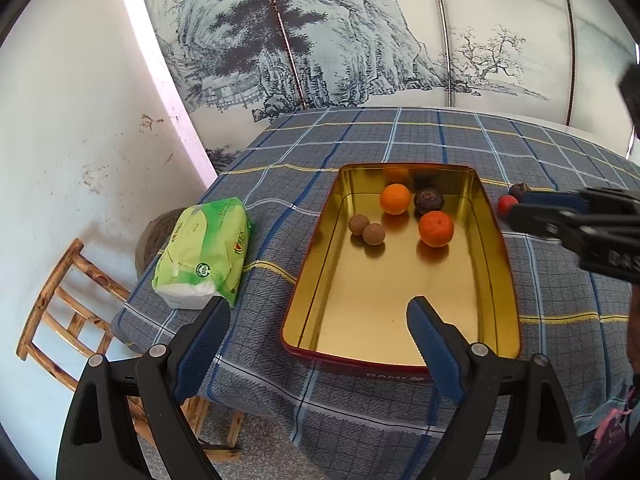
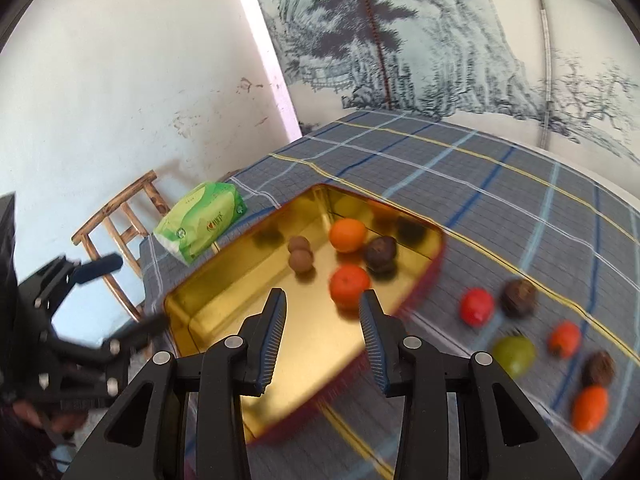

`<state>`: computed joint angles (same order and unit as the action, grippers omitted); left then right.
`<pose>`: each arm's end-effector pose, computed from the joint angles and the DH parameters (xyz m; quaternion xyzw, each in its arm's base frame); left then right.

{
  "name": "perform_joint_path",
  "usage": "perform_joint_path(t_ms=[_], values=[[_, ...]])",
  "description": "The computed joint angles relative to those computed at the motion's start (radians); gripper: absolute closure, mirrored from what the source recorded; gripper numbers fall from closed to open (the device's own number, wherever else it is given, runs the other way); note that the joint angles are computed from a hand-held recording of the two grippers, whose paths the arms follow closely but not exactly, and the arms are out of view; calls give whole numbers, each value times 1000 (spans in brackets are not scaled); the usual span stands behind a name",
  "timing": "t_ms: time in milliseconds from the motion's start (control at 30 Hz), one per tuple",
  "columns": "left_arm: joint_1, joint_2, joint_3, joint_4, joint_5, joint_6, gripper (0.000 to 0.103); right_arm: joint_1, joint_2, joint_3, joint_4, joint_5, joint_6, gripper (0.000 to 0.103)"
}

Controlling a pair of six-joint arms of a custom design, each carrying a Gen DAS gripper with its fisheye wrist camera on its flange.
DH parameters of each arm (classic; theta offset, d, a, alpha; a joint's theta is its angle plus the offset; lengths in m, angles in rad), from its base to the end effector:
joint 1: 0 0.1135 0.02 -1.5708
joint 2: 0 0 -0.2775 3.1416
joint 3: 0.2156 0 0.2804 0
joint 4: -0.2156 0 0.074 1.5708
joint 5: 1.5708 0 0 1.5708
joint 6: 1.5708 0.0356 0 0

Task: Organize fruits
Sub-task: 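Withdraw both grippers from the tin toward the remaining fruits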

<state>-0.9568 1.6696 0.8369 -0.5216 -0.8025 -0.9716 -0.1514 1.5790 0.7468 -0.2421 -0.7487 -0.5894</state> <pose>0.1922 -0.2282 0.1310 -0.0490 0.9148 0.1396 0.3757 0.2990 -0.0211 0.1408 -0.2837 0.8611 0.2476 0.3415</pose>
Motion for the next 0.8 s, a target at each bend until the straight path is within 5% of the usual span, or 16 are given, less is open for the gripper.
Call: perform_joint_path(t_ms=[267,800], values=[[-46,62,88,-52,-10,0,14,-287,59,27,-86,-20,-193,51],[-117,285,390,-169,-25,91,12,-649,479,389,-35,131,-166,43]])
